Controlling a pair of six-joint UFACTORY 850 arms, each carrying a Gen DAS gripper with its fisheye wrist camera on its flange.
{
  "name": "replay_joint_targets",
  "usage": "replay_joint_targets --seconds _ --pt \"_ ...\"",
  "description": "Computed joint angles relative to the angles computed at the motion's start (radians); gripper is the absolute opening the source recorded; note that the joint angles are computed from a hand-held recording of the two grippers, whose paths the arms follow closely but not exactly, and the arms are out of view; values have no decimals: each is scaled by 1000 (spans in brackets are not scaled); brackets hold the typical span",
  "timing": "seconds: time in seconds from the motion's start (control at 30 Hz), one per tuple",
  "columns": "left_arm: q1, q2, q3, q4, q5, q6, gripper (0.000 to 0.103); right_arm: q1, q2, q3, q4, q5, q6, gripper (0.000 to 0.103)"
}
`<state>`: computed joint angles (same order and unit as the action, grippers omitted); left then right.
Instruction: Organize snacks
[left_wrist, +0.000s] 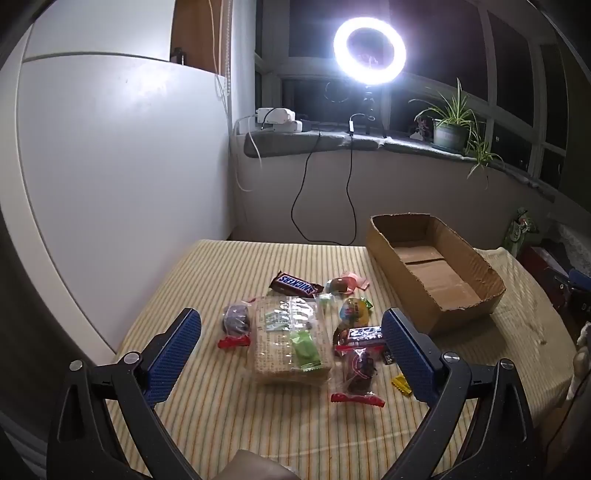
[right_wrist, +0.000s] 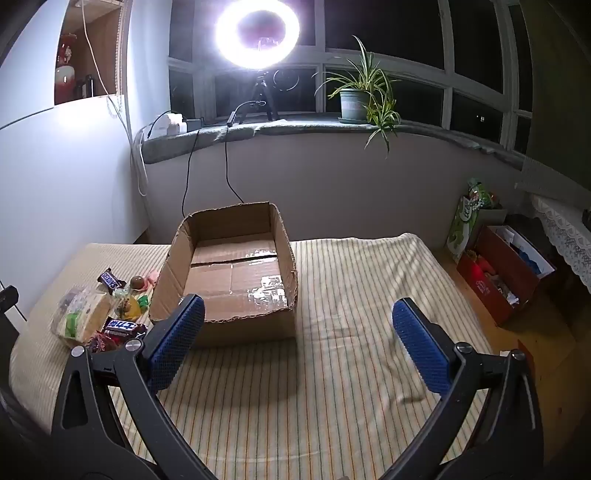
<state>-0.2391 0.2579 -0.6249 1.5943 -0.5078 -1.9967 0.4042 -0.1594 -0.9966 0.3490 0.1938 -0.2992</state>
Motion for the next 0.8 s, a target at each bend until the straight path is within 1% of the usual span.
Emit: replay_joint_targets --seconds 0.07,0.1,0.13,0.27,0.3,0.33,0.43,0.47,0.53,0.63,0.8 --pt "4 -2 -2 5 9 -1 98 4 0 1 20 -3 -16 103" --pt "8 -2 -2 9 15 -3 98 2 -1 -1 -16 -9 23 103" --pt "1 -3 6 11 -12 -7 98 1 -1 -1 -28 -7 34 103" --pt "5 -6 8 31 -8 -22 98 0 -3 1 -29 1 32 103" --pt "5 -7 8 35 -8 -24 98 3 1 5 -9 3 9 103" --pt "-8 -16 1 26 -16 -26 98 1 1 4 -30 2 27 103" --pt "-8 -22 1 38 -19 -40 98 1 0 6 -36 5 34 103" --pt "-7 -8 -1 9 -20 -14 98 1 -2 3 -41 1 38 103" --pt "-7 -8 -1 8 -20 -16 98 2 -3 4 -46 4 43 103" --pt "-4 -4 1 14 -19 -23 98 11 -9 1 1 11 -6 103" --pt "0 -10 0 23 -11 -33 98 12 -9 -2 13 7 -19 103"
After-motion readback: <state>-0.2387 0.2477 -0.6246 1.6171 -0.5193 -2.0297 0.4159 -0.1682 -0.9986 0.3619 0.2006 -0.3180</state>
